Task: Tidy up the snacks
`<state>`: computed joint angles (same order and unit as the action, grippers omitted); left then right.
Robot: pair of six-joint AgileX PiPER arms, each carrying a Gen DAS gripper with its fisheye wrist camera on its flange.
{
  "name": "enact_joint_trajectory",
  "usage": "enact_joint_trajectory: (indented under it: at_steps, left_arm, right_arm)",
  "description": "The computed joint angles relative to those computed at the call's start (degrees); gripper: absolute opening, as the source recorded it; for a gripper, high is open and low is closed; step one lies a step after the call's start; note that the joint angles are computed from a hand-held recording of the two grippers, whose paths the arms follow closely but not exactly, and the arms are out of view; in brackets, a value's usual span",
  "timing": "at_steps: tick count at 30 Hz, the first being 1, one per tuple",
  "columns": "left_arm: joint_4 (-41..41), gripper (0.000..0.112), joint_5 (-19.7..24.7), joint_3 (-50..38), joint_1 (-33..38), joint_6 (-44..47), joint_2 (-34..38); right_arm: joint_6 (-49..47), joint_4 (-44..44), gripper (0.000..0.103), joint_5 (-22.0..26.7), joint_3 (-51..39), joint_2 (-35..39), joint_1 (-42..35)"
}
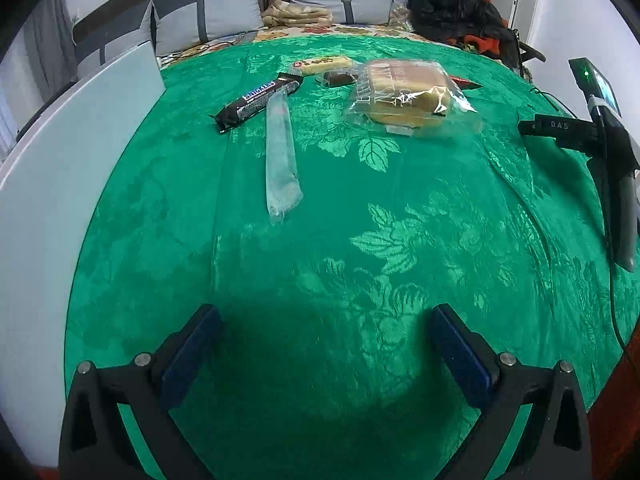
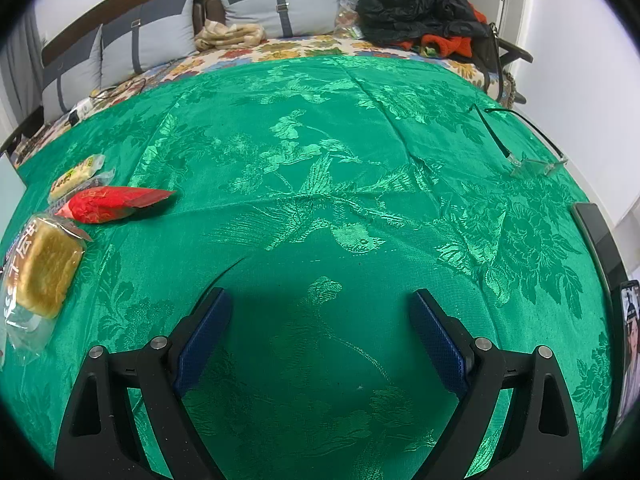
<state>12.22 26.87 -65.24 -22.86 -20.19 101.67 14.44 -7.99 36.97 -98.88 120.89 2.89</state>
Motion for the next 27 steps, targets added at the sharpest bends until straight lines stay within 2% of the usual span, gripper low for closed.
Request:
enact_joint_trajectory:
  at_steps: [3,10,27]
  left_arm:
    - [1.97,0.103,-0.29,-1.66,0.65,-2.45,1.93]
    - [2.17,0.103,-3.08,-1.37,2.24,-2.09,2.37]
    - [4.06,0.103,-3.67,-1.23,2.06,-4.44,2.58]
  right_arm:
    - [0.02,-0.02,0.093,0.01,0.01,-0.02,0.01]
    - [0.03,-0.03,0.093,0.04,-0.11,0.06,0.01]
    - [0.1,-0.06,0.093,-0.04,-0.07,0.08,0.02]
